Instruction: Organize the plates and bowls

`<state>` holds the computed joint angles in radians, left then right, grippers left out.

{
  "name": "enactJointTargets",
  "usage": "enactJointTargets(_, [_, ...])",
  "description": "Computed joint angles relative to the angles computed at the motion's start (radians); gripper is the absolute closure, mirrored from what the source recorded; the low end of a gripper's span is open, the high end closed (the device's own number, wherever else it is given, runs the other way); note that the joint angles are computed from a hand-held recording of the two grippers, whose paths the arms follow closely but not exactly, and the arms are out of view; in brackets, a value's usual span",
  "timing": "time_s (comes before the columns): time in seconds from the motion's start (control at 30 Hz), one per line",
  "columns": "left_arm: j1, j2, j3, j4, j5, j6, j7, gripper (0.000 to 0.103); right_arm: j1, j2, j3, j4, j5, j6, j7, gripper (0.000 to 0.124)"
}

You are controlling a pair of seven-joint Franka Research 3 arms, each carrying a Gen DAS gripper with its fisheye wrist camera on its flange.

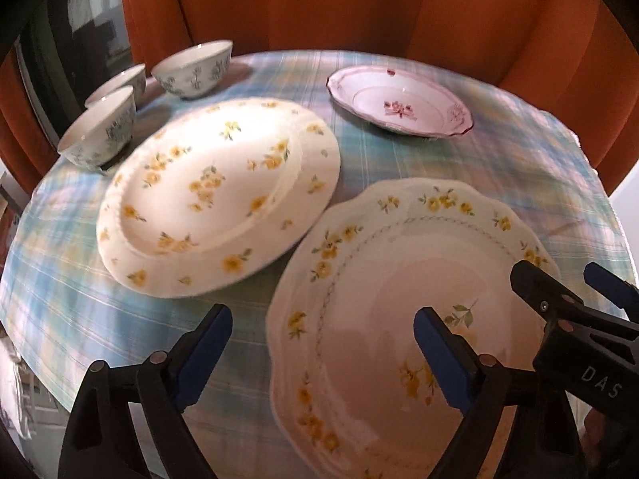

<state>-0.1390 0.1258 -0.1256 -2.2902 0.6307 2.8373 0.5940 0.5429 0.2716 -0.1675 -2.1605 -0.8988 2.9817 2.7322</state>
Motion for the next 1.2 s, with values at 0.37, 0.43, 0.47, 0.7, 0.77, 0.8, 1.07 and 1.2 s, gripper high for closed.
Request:
enactJointTargets(0.37, [-0.017, 0.06, -0.01, 0.064, -0.099, -0.076, 0.045, 0.024, -0.124, 0.09, 0.138, 0.044, 0.416, 0.016, -0.432, 0.031])
enactJointTargets(0.43, [-0.025, 0.063, -0.006, 0.068, -0.086, -0.077, 0.032, 0.024, -0.169, 0.098, 0.189, 0.046, 0.501, 0.019, -0.517, 0.035])
enactJointTargets(0.47, [-0.03, 0.062, -0.003, 0.067, -0.075, -0.08, 0.019, 0.023, -0.188, 0.102, 0.211, 0.049, 0.538, 0.017, -0.553, 0.038])
enactJointTargets(0.7, [-0.044, 0.084, 0.008, 0.093, -0.029, -0.08, -0.021, 0.022, -0.195, 0.118, 0.239, 0.063, 0.68, 0.008, -0.691, 0.053])
enactJointTargets(0.77, [-0.039, 0.087, 0.004, 0.094, -0.038, -0.076, -0.013, 0.022, -0.166, 0.118, 0.213, 0.068, 0.701, -0.007, -0.697, 0.053])
enactJointTargets(0.8, [-0.04, 0.088, 0.002, 0.095, -0.039, -0.074, -0.009, 0.022, -0.156, 0.116, 0.204, 0.069, 0.714, -0.013, -0.704, 0.053])
enactJointTargets(1.07, [-0.037, 0.086, -0.009, 0.089, -0.061, -0.009, 0.047, 0.022, -0.073, 0.061, 0.107, 0.015, 0.797, -0.022, -0.712, 0.052])
enactJointTargets(1.2, [-0.047, 0.067, -0.002, 0.092, -0.043, -0.001, 0.055, 0.022, -0.03, 0.022, 0.051, -0.015, 0.766, -0.01, -0.655, 0.052])
